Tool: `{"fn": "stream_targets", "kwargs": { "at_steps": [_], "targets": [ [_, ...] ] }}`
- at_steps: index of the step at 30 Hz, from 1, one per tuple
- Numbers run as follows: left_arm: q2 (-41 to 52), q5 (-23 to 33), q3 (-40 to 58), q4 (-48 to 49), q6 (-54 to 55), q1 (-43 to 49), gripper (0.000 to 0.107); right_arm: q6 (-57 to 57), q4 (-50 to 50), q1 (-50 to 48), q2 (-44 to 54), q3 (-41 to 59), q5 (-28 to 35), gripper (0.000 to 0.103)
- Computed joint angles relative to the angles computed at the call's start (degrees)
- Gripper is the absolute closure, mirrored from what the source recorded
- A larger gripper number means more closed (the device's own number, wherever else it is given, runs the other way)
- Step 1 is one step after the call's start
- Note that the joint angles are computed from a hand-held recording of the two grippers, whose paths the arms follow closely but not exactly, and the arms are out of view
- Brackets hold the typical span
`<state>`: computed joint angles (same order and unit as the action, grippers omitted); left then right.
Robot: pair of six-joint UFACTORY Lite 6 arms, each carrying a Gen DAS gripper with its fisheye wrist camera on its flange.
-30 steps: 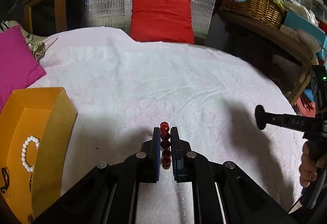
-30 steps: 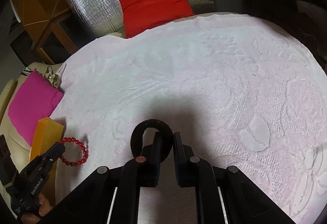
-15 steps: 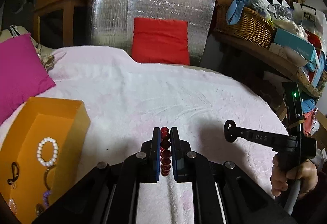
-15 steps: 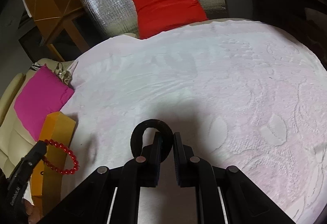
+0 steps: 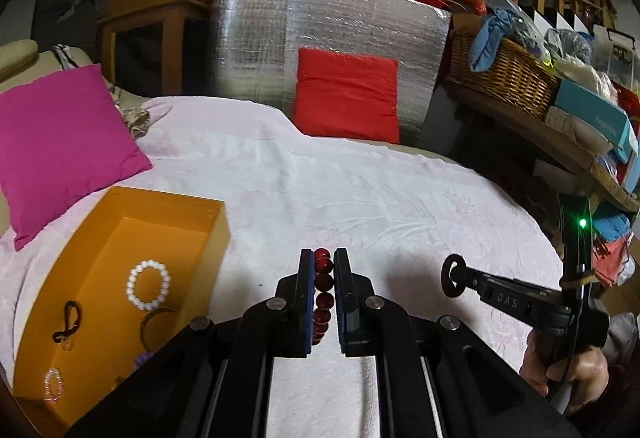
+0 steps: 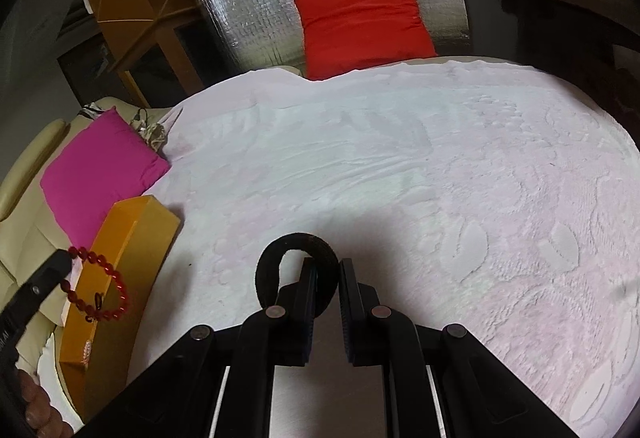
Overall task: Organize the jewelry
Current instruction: 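Carry both items over the orange box and open both tools inside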
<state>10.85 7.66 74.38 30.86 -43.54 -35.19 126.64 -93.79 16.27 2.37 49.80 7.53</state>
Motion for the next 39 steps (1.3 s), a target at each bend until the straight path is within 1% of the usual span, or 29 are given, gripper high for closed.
{"fn": "stream_targets", "kwargs": {
  "at_steps": [1, 3, 6, 11, 15, 18, 21, 23, 25, 27, 30, 36, 38, 39],
  "targets": [
    [-1.1, 0.2, -0.5, -1.8, 1.8, 0.5, 0.097, 0.2, 0.2, 0.4, -0.3, -0.1, 0.1, 0.091],
    [-2.6, 0.6, -0.9, -4.7, 4.9, 1.1, 0.097, -2.9, 4.1, 1.8, -0.8, 0.1, 0.9, 0.091],
    [-5.2, 1.2, -1.7, -6.3, 6.6, 1.9, 0.097, -9.3, 11.6, 4.2, -1.5, 0.8, 2.2, 0.091],
    [-9.3, 2.5, -2.5, -9.9, 10.4, 3.3, 0.097, -21.4, 24.1, 9.1, -2.4, 3.3, 6.7, 0.091],
    [-12.6, 3.3, -3.7, -12.5, 13.2, 4.7, 0.097, -28.3, 31.3, 11.8, -2.5, 6.5, 9.4, 0.091],
    [-15.0, 3.9, -4.4, -19.2, 19.9, 6.9, 0.097, -32.9, 35.5, 14.5, -1.4, 10.8, 12.4, 0.091],
    [-16.7, 4.3, -4.8, -23.7, 24.6, 9.0, 0.097, -37.2, 38.7, 17.2, 1.1, 16.4, 15.1, 0.091],
    [-17.8, 4.5, -5.1, -28.8, 29.6, 11.0, 0.097, -40.3, 41.0, 19.1, 3.8, 21.0, 16.8, 0.091],
    [-18.9, 4.8, -5.6, -36.7, 37.6, 13.8, 0.097, -42.8, 42.6, 20.9, 6.6, 25.4, 18.4, 0.091],
    [-19.7, 5.2, -5.9, -40.2, 41.3, 15.5, 0.097, -45.1, 44.1, 22.4, 9.5, 29.7, 19.8, 0.091],
    [-20.7, 6.0, -6.7, -50.2, 51.9, 19.5, 0.097, -49.2, 46.8, 24.4, 15.2, 37.8, 21.8, 0.091],
    [-20.5, 8.2, -7.5, -69.0, 72.2, 28.1, 0.097, -59.2, 54.2, 27.3, 28.6, 57.2, 26.2, 0.091],
    [-19.7, 9.0, -7.7, -73.0, 76.7, 30.7, 0.097, -63.2, 57.0, 28.1, 34.5, 65.8, 28.7, 0.091],
    [-19.2, 9.2, -7.4, -73.5, 77.4, 31.3, 0.097, -64.8, 58.3, 28.2, 36.8, 69.2, 29.6, 0.091]
  ]
}}
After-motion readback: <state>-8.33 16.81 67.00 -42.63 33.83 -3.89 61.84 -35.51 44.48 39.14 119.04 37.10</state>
